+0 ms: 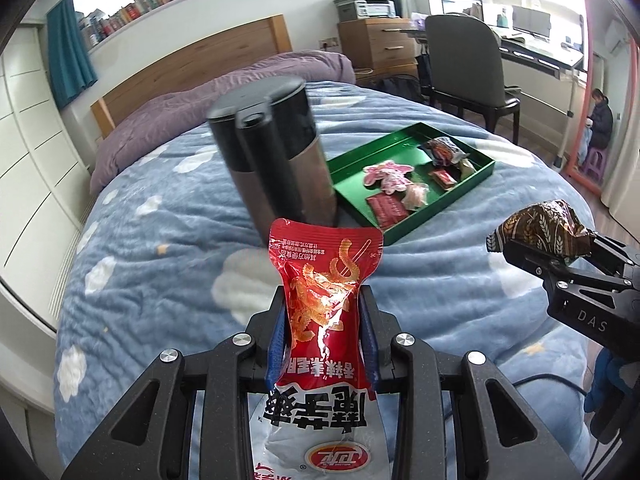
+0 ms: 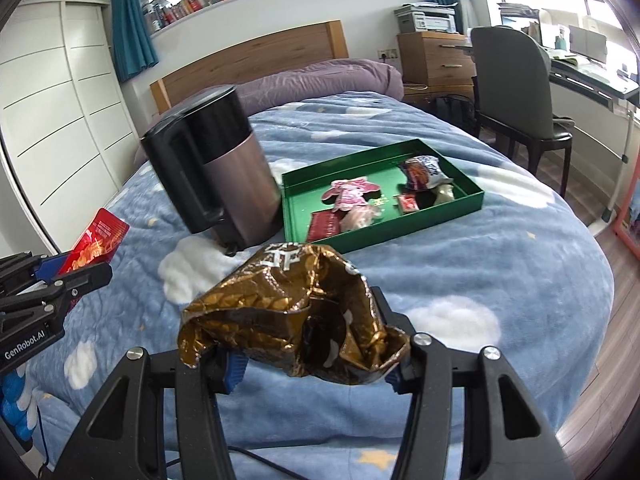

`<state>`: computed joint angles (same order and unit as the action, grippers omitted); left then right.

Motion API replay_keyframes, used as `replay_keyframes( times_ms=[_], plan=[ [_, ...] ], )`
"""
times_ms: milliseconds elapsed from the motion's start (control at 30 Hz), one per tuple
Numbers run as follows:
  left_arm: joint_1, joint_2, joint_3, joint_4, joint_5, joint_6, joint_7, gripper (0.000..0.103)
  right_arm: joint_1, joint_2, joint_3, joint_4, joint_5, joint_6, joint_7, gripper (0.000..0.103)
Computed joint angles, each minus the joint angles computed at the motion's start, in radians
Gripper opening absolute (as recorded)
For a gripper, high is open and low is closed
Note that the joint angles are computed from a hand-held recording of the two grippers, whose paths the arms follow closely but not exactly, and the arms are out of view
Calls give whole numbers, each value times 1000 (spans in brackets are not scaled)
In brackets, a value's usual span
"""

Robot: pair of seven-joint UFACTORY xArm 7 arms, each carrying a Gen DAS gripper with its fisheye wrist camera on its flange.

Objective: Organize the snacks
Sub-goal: 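Carry the red packet and brown-gold wrapper with both tools over the green tray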

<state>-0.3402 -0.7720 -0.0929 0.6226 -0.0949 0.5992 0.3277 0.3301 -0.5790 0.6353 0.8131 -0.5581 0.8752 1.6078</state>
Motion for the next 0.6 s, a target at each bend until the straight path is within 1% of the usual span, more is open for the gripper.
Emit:
replay_keyframes(
  times_ms=[133,300,467,600],
  plan=[
    [-15,44,-36,24,1,-7,-24,28,11,-58,-42,-56,17,-10,-20,67],
    [-30,128,-71,78,11,-23,-63,28,-14,-108,-80,-105,28,-42,-72,67],
    [-32,255,-102,170,29,-48,-115,28,-79,-125,-126,-134,13,-110,-148,67],
    [-21,380,-132,259,72,-83,-170,28,-150,-94,-149,-124,-12,-175,-207,67]
  ],
)
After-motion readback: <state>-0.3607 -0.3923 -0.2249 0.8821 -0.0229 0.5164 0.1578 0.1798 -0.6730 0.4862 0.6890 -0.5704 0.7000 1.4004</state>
